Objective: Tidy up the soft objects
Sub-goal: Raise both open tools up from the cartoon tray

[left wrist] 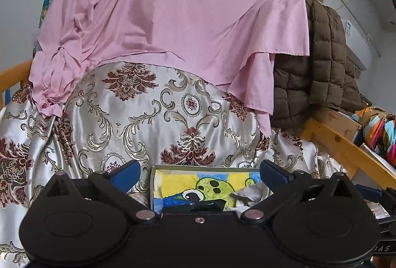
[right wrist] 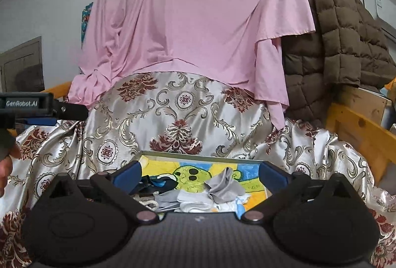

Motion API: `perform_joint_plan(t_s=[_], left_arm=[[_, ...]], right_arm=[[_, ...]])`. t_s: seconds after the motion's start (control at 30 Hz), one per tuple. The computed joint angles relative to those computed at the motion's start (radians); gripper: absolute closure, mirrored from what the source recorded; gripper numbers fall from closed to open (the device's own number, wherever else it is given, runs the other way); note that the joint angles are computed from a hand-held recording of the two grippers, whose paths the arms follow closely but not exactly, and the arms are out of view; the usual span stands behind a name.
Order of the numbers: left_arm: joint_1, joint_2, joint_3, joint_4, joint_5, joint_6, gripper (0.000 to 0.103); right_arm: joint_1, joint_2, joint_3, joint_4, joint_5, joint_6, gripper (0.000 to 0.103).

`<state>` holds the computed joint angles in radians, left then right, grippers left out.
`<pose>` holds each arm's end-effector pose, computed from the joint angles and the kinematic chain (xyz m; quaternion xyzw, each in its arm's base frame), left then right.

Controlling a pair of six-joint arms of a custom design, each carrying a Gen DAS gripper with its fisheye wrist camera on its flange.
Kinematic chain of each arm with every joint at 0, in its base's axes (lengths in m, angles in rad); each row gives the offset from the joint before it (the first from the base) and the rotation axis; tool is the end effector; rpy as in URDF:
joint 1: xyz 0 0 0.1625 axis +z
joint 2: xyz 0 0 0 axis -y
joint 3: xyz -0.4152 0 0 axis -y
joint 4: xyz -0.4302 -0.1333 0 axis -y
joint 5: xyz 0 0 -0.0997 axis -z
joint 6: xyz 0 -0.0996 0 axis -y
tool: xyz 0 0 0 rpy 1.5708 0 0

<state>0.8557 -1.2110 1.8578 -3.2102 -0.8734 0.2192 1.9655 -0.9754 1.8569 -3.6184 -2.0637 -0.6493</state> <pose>-0.2497 -0.5883 0.3336 0.2269 0.8112 -0.5076 0.1814 0.3204 -0.5451 0.2314 0.2872 -0.7687 0.5038 0.2698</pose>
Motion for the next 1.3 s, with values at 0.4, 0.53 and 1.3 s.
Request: perform_joint_plan(t_s=[0.4, 0.53, 1.3], left_arm=[[0.042, 0.032, -0.009, -0.003, -0.043, 0.008, 0.001], [0.044, 0.035, -0.011, -0.006, -0.043, 0.007, 0.001], [0.080, 0.061, 0.002, -0.045, -0.132, 0.041, 0.001]], right_arm=[[-0.030, 0.036, -0.016, -0.003, 0.010, 0.049, 0.000], [-0.037, 0.043, -0.011, -0.003, 0.013, 0.039, 0.000], [-0.054, 0.048, 0.140, -0.218, 0.093, -0.059, 0.000]])
